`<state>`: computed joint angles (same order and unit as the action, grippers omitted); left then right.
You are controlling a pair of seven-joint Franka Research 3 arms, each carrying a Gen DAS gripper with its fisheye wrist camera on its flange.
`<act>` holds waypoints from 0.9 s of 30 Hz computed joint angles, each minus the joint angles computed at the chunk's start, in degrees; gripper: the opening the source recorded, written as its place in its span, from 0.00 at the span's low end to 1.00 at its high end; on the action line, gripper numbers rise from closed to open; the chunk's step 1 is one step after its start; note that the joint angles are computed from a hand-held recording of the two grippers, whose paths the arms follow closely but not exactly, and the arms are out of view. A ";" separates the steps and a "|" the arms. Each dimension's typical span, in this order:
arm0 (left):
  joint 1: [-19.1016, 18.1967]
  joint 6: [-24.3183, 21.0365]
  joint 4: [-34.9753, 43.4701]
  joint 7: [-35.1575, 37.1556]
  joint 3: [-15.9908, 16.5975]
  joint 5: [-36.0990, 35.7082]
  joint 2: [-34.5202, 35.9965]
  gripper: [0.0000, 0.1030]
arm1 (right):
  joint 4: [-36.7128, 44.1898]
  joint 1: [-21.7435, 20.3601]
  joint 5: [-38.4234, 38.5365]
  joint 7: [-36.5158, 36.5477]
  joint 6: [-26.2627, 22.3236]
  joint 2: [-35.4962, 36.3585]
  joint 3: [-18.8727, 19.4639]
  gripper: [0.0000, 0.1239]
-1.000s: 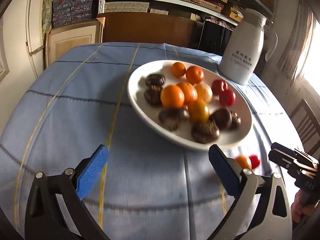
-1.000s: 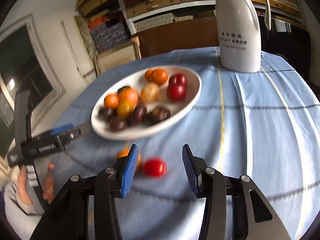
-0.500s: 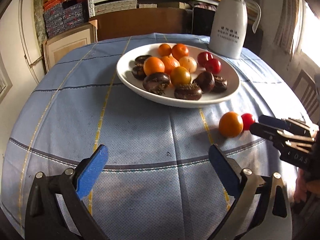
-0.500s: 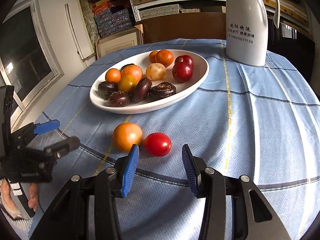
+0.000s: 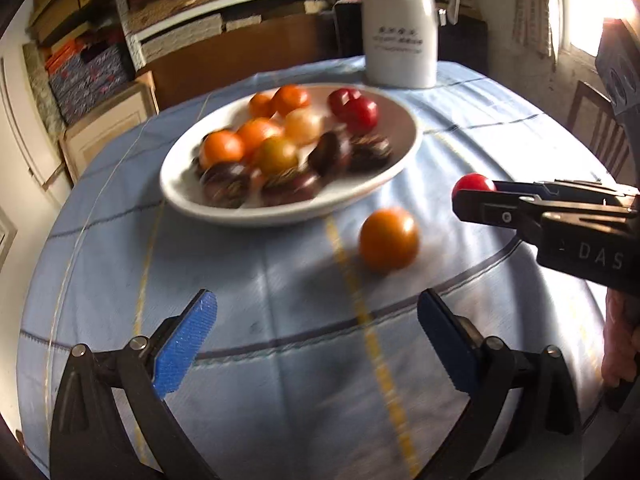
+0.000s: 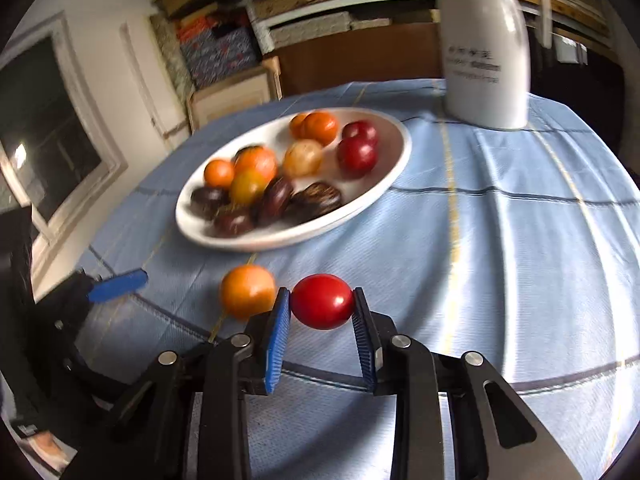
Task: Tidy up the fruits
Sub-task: 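Grasp the last red fruit with the right gripper while the left gripper grasps the last orange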
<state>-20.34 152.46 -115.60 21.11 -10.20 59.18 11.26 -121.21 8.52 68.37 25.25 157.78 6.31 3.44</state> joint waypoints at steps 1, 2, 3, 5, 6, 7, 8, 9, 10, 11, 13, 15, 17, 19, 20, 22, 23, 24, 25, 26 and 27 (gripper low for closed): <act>-0.23 -0.10 0.88 -0.10 -0.08 0.20 0.68 0.96 | 0.20 -0.35 0.55 0.74 -0.32 0.04 -0.27 0.25; -0.37 -0.06 1.55 0.17 -0.15 -0.05 1.28 0.96 | 0.34 -0.56 0.89 0.93 -0.60 0.13 -0.38 0.25; -0.45 0.22 2.50 0.96 -0.29 -0.79 2.20 0.96 | 0.50 -0.78 1.17 1.15 -0.98 0.17 -0.48 0.25; -1.22 -0.34 3.93 0.99 0.02 -0.83 3.37 0.96 | 0.60 -1.00 1.88 0.79 -1.38 0.05 -0.49 0.25; -1.50 -0.19 4.60 0.93 0.22 -0.74 3.94 0.95 | 0.55 -1.03 2.15 0.52 -1.45 -0.06 -0.47 0.25; -1.69 0.40 5.00 0.65 0.48 -0.54 4.30 0.95 | 0.58 -1.02 2.27 0.44 -1.54 -0.10 -0.47 0.25; -1.86 0.77 5.21 0.40 0.74 -0.41 4.45 0.95 | 0.47 -1.04 2.46 0.28 -1.63 -0.22 -0.50 0.25; -1.92 1.19 5.90 0.53 0.86 -0.68 5.00 0.95 | 0.62 -1.09 2.61 0.12 -1.76 -0.05 -0.56 0.25; -1.85 1.77 6.35 1.04 0.93 -1.29 5.44 0.96 | 0.75 -1.14 2.54 0.37 -1.93 0.04 -0.63 0.25; -1.82 2.19 6.69 1.54 1.04 -1.88 5.77 0.96 | 0.83 -1.19 2.47 0.61 -2.07 0.10 -0.67 0.25; -1.66 2.82 7.70 3.39 1.04 -3.96 6.83 0.94 | 0.86 -1.28 2.28 1.16 -2.28 0.12 -0.76 0.25; -1.48 3.95 8.22 4.83 1.17 -5.91 7.53 0.81 | 0.87 -1.34 2.20 1.46 -2.39 0.10 -0.75 0.25; -0.98 4.66 8.81 7.37 0.94 -9.09 8.39 0.73 | 0.84 -1.34 2.10 1.55 -2.41 0.09 -0.74 0.25; -0.97 5.61 8.77 8.36 1.28 -11.14 8.67 0.71 | 0.86 -1.32 1.87 1.74 -2.34 0.14 -0.75 0.25; -1.01 6.25 8.91 8.66 1.55 -11.78 8.89 0.69 | 0.87 -1.35 1.85 1.78 -2.35 0.14 -0.75 0.25; -1.12 6.56 9.39 10.19 1.65 -13.26 9.41 0.55 | 0.84 -1.37 1.83 1.95 -2.33 0.14 -0.74 0.25; -0.90 6.70 9.68 11.61 1.39 -14.54 9.79 0.45 | 0.88 -1.39 1.81 2.07 -2.39 0.20 -0.75 0.26; -1.02 6.76 9.93 12.40 1.50 -15.19 10.03 0.42 | 0.89 -1.40 1.86 2.03 -2.40 0.25 -0.73 0.26; -1.40 7.06 9.92 12.38 1.95 -15.15 10.01 0.40 | 0.92 -1.43 1.81 2.11 -2.46 0.29 -0.73 0.26; -1.68 7.43 9.72 12.23 2.34 -15.09 9.87 0.35 | 0.93 -1.46 1.76 2.26 -2.50 0.33 -0.75 0.26; -1.50 8.50 9.11 12.34 2.41 -15.51 9.58 0.35 | 0.97 -1.51 1.70 2.49 -2.58 0.43 -0.78 0.26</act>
